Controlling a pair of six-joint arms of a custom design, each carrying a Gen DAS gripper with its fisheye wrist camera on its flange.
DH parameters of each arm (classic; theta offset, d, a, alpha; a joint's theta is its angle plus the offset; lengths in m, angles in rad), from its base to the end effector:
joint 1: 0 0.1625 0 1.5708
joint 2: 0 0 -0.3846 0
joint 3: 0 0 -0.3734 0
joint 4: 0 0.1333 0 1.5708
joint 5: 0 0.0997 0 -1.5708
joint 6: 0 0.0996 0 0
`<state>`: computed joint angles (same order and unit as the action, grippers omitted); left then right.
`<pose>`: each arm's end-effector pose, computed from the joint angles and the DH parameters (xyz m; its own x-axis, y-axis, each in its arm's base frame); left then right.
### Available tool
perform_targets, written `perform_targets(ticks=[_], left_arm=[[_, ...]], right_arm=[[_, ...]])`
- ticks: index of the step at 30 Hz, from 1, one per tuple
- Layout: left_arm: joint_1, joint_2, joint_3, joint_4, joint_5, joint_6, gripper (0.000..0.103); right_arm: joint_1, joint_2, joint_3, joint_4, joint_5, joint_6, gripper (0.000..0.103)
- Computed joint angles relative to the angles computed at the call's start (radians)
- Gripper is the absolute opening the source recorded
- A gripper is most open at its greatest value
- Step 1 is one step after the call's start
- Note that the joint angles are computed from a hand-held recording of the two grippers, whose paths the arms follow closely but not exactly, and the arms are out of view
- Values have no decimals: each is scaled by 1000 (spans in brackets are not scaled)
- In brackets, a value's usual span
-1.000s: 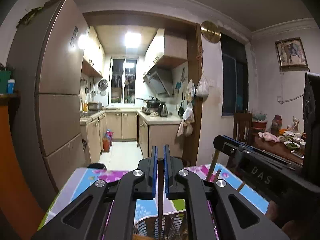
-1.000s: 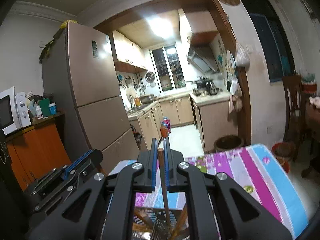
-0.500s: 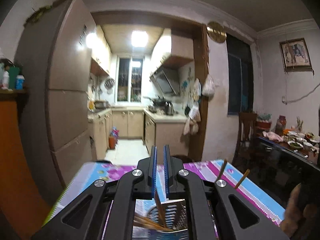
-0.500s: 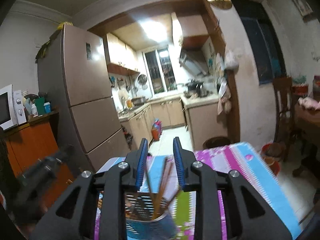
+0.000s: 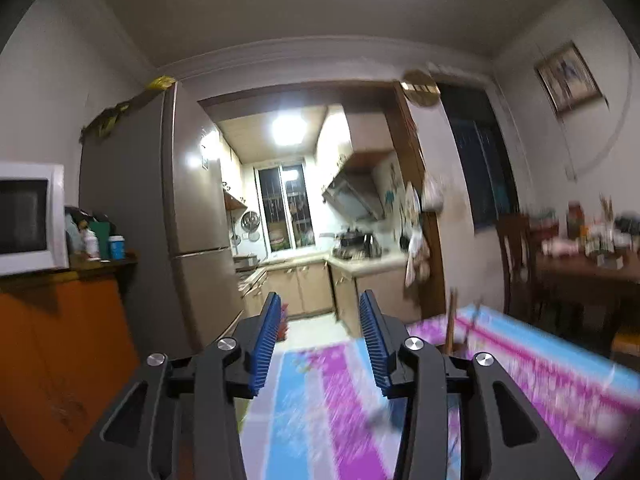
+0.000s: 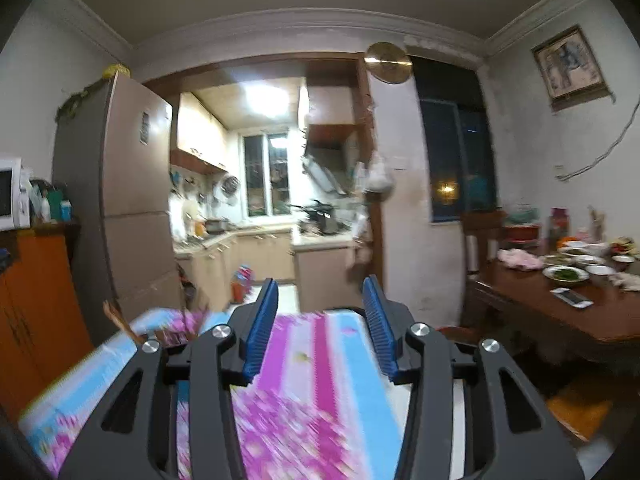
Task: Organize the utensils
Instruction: 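Open both tools and withdraw them from the holder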
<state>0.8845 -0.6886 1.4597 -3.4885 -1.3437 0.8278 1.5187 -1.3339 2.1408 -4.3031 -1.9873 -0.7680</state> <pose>-0.3194 -0.6357 0.1976 -0.4058 0.5448 -0.7339 0.8273 -0.1224 -0.5483 0.0721 -0.4037 0.3918 -0.6301 0.5477 0.5504 -0.6337 0.0469 -0.7721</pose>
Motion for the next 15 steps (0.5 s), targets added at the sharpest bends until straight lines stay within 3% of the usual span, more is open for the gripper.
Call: perform_targets(ticks=[4, 6, 8, 10, 14, 15], left_arm=[[-7, -109, 246, -26, 64, 53, 47], [-1, -135, 326, -2, 84, 35, 54], [3, -154, 423, 4, 113, 16, 55], [2, -148, 506, -10, 137, -4, 55], [16, -120, 581, 11, 124, -82, 54], [17, -105, 591, 0, 123, -83, 54]], right_arm=[[-8, -14, 153, -113, -83, -31, 49], [-14, 21, 208, -187, -129, -46, 53], [-27, 86, 252, -269, -163, -50, 59], [-54, 150, 299, -333, -166, -25, 64], [-136, 299, 352, -385, -99, 80, 64], [-152, 353, 347, -403, -90, 93, 59]])
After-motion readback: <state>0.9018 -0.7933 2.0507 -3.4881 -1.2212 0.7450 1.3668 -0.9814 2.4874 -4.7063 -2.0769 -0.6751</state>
